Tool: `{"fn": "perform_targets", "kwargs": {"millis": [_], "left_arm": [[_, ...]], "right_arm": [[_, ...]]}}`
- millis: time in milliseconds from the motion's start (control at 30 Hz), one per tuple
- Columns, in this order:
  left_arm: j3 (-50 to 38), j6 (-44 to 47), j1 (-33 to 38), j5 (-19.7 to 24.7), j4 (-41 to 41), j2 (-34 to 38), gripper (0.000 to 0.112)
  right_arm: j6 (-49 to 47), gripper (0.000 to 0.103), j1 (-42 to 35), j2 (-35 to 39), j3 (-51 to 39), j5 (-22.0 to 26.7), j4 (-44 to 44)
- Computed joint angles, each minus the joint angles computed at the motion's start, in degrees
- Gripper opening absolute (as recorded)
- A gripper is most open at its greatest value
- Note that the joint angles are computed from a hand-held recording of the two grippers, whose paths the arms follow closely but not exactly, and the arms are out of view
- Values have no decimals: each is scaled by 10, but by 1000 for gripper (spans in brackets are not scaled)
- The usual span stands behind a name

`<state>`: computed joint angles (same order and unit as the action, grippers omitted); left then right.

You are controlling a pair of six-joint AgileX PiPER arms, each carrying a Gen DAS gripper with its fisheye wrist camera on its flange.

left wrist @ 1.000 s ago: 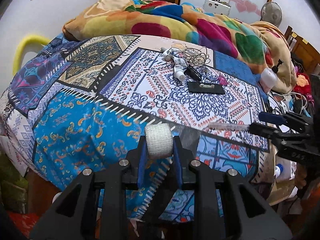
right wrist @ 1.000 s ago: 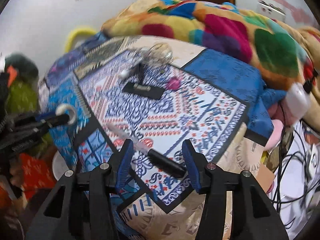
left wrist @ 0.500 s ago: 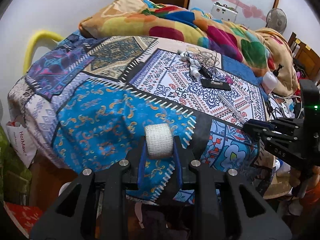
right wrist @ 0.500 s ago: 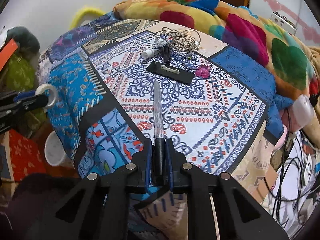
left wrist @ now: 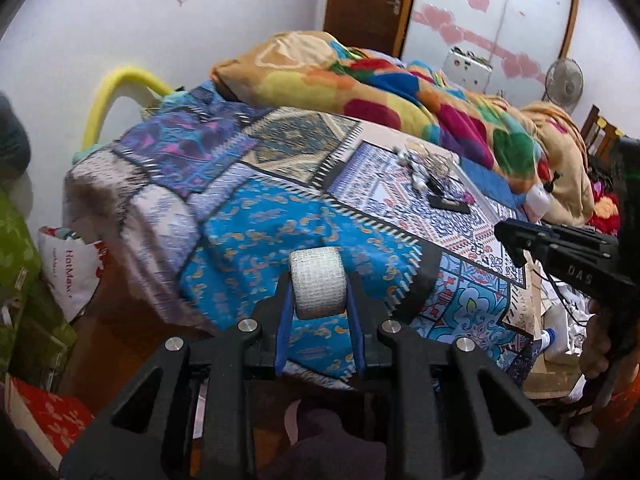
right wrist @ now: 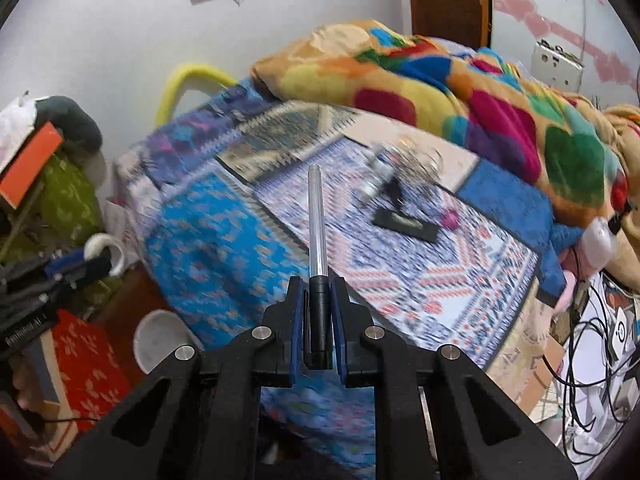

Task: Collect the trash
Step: 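Carry the tape roll and pen in both grippers to the white bucket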

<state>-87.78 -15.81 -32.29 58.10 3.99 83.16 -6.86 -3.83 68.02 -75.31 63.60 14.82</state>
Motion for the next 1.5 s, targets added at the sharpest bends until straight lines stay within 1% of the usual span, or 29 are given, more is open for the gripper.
{"fn": "perform_targets", "kwargs": {"millis": [200, 333, 500, 600, 667, 767, 967, 1100, 1167, 1333, 1433, 1500], "left_arm": [[51, 40, 77, 9, -24, -82, 25], [79, 89, 153, 21, -59, -128, 25], [107, 177, 273, 43, -116, -170, 25], [126, 235, 348, 52, -155, -185, 25], [142, 284, 412, 61, -191, -190, 25], [173, 342, 484, 61, -228, -192, 25], [240, 427, 576, 50, -265, -161, 25], [283, 451, 598, 22, -258, -129, 25], [297, 462, 607, 12, -256, -110, 25], [322, 472, 615, -21, -248, -33, 25], [326, 469, 616, -30, -251, 22, 25], [331, 459, 609, -48, -242, 49, 25]], "right_arm": [[123, 12, 152, 4, -52, -6, -81], [192, 12, 244, 18, -78, -10, -128], [267, 12, 350, 50, -110, -16, -174], [293, 12, 395, 76, -125, -19, -188], [310, 12, 423, 90, -137, -17, -200], [327, 12, 466, 121, -157, -19, -209], [336, 12, 512, 199, -195, -20, -197], [331, 12, 527, 250, -217, -15, -180], [319, 12, 525, 284, -227, -15, -157], [296, 12, 522, 363, -264, 2, -111], [264, 12, 511, 424, -309, 28, -73], [248, 12, 503, 463, -346, 51, -51]]}}
